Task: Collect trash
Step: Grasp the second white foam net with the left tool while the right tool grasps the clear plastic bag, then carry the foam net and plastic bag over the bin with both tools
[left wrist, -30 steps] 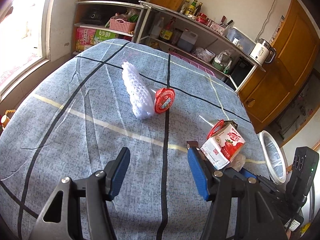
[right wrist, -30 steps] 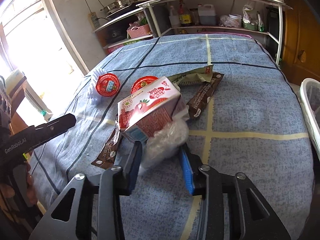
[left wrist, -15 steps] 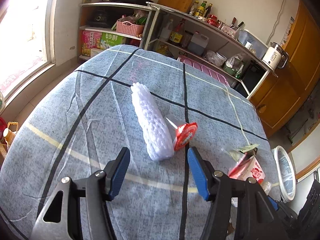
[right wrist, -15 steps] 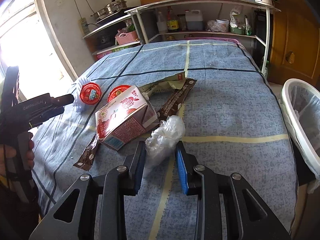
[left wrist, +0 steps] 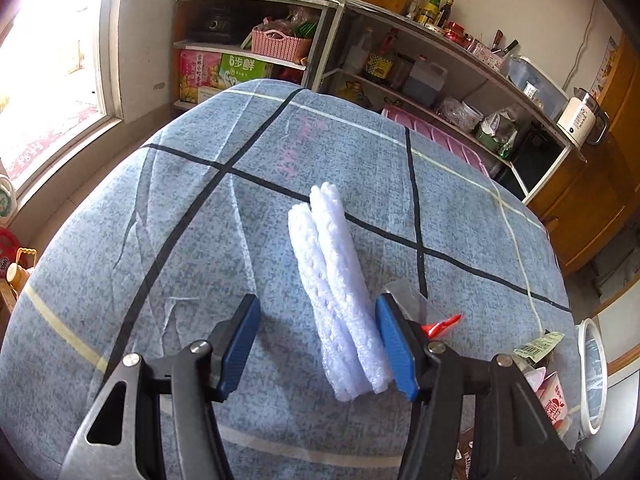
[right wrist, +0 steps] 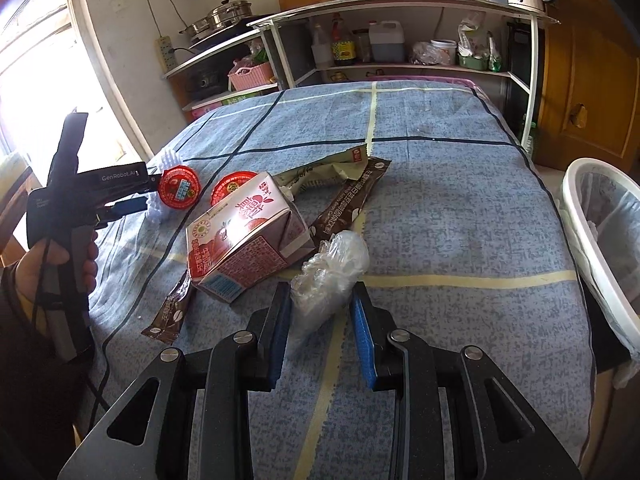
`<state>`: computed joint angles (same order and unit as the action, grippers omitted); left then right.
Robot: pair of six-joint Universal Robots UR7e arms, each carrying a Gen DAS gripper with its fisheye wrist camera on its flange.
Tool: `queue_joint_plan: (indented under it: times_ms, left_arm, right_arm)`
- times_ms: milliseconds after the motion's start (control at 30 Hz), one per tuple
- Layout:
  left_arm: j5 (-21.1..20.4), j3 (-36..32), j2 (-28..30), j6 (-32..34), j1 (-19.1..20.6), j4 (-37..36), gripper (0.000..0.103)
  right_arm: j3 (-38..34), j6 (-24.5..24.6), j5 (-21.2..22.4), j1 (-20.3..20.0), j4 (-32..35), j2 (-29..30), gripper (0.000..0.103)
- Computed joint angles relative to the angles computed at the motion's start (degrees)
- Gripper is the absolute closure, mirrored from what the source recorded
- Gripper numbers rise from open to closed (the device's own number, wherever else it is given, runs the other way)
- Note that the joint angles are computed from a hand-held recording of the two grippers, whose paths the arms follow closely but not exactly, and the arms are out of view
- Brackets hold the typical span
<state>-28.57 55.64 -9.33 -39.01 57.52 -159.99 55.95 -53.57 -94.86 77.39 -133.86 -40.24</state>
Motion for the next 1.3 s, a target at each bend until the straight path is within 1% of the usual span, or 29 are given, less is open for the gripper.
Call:
queue_joint_plan:
  times_ms: [67, 133, 167, 233, 400, 567, 833, 1033, 1100, 1200, 1300]
  left_arm:
    - [-0.1, -1.0, 0.6, 0.3, 0.1, 0.3, 0.047]
    - [-0.1, -1.5, 0.8, 0.5, 0.1, 0.6, 0.057]
    - [-0.5, -1.6, 0.8, 0.5, 0.1, 0.4, 0.060]
    - [-1.6, -1.6, 0.8, 1.2, 0.2, -0.1, 0.069]
    - [-3.0, -1.3, 0.9, 0.3, -0.1, -1.5, 0.076]
    - [-4.0, -1.0, 1.2, 1.7, -0.8, -3.3, 0.076]
    - [-3.1, 0.6, 1.0, 3.3, -2.5, -6.6, 0.076]
    - [-2.4, 1.5, 1.1, 4.9, -4.3, -9.2, 0.076]
    - [-2.1, 1.4, 1.4, 5.7, -5.1, -10.2, 0.076]
    - [-0.1, 0.4, 2.4, 8.1, -6.6, -9.9, 0.076]
    - [-0.5, -1.1, 3.4, 10.1, -7.6, -9.7, 0.076]
  right_arm:
    - [-0.2, 0.2, 0.2, -0.1, 0.3, 0.0, 0.072]
    - [-0.4, 0.3, 0.3, -0.1, 0.6, 0.1, 0.072]
    - [-0.5, 0.4, 0.4, -0.2, 0.8, 0.1, 0.072]
    - [-0.6, 0.5, 0.6, -0.2, 1.0, 0.1, 0.072]
    - [-0.7, 0.8, 0.9, -0.3, 0.9, 0.0, 0.072]
    - [-1.0, 1.5, 1.2, -0.5, 0.5, -0.2, 0.072]
    - [-1.7, 2.7, 2.4, -0.9, 1.0, -0.7, 0.072]
    - [-1.4, 2.3, 4.0, -1.2, 1.1, -1.7, 0.072]
    - [-1.7, 2.0, 4.7, -1.3, 1.8, -1.9, 0.072]
    - [-2.2, 1.9, 5.8, -1.5, 2.1, -2.2, 0.072]
    - [-2.8, 1.9, 6.6, -1.7, 2.5, -2.5, 0.072]
